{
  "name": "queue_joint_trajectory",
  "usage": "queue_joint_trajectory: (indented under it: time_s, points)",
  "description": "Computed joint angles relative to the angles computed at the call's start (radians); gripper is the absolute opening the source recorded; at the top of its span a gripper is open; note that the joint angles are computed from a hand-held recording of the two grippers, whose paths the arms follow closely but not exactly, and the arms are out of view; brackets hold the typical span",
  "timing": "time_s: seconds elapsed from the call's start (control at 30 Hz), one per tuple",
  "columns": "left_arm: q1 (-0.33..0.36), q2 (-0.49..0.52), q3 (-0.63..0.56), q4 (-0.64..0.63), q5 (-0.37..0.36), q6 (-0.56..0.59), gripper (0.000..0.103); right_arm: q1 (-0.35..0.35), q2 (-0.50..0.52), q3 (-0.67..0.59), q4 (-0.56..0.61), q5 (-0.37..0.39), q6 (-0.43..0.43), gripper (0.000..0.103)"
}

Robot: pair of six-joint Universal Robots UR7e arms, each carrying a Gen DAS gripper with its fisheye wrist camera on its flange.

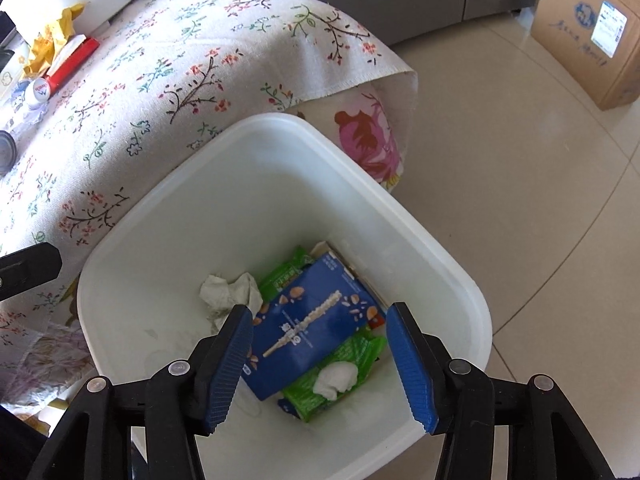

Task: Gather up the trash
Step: 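Carry both tissues over the bin and open both tools, then move both tools back to the table toward the red milk can and yellow wrapper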

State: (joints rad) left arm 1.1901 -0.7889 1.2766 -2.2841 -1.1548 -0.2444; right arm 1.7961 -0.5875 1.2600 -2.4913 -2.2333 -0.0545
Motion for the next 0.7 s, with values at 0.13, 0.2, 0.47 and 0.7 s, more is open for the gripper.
queue_joint_trajectory:
  time_s: [0.13, 0.2, 0.47, 0.7]
  points:
    - [0.007, -0.021, 0.009, -0.015, -0.005, -0.034, 0.048, -0.002, -0.001, 0.002, -0.029, 0.029, 0.006, 0.061]
    - [0.012, -0.039, 0.018, -0.028, -0.007, -0.058, 0.049, -0.005, -0.005, 0.009, -0.046, 0.048, 0.015, 0.062]
    - [0.046, -0.139, 0.061, -0.155, 0.040, -0.200, 0.061, -0.007, -0.016, 0.028, -0.116, 0.092, 0.030, 0.062]
    - [0.113, -0.212, 0.090, -0.293, 0.064, -0.409, 0.064, -0.002, -0.002, 0.021, -0.119, 0.102, 0.024, 0.062]
